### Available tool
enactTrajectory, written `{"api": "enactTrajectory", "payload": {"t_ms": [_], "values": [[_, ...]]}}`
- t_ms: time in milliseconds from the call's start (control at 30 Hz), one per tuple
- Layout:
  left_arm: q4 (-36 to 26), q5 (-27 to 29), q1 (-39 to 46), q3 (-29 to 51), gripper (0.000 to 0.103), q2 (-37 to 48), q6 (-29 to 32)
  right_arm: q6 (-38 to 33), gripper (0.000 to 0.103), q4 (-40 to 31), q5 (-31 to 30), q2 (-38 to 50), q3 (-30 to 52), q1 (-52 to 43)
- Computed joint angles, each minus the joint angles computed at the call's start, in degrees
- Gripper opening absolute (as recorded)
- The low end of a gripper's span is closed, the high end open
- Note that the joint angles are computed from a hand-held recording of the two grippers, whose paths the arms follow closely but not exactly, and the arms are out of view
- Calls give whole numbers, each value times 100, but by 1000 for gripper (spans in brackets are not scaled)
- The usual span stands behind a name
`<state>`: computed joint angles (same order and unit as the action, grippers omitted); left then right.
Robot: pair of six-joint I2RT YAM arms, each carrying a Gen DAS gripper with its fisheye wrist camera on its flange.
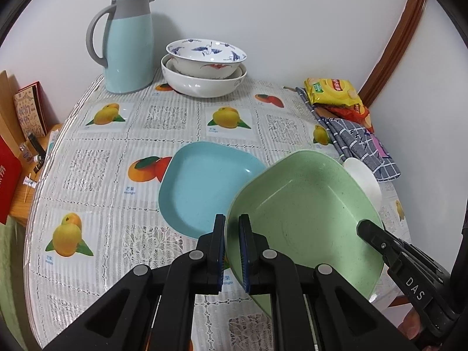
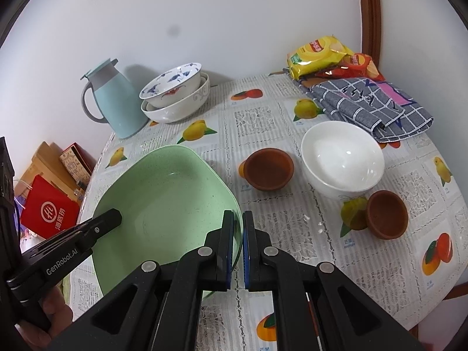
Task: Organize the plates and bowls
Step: 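Lower the green plate with both grippers over the blue plate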
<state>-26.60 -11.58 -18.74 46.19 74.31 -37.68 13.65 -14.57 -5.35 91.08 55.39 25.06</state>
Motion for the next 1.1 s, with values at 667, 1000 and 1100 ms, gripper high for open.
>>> {"api": "enactTrajectory", "payload": {"t_ms": [667,1000,1100], "values": [[-77,106,940,-180,9,384,271,-69,6,56,-288,1487,964,440],[122,197,1271,-197,10,687,350,-319,6,-218,-294,2212,1818,626],[199,238,1292,-164,10,809,373,-375,6,-288,-298,2372,2008,602]]}}
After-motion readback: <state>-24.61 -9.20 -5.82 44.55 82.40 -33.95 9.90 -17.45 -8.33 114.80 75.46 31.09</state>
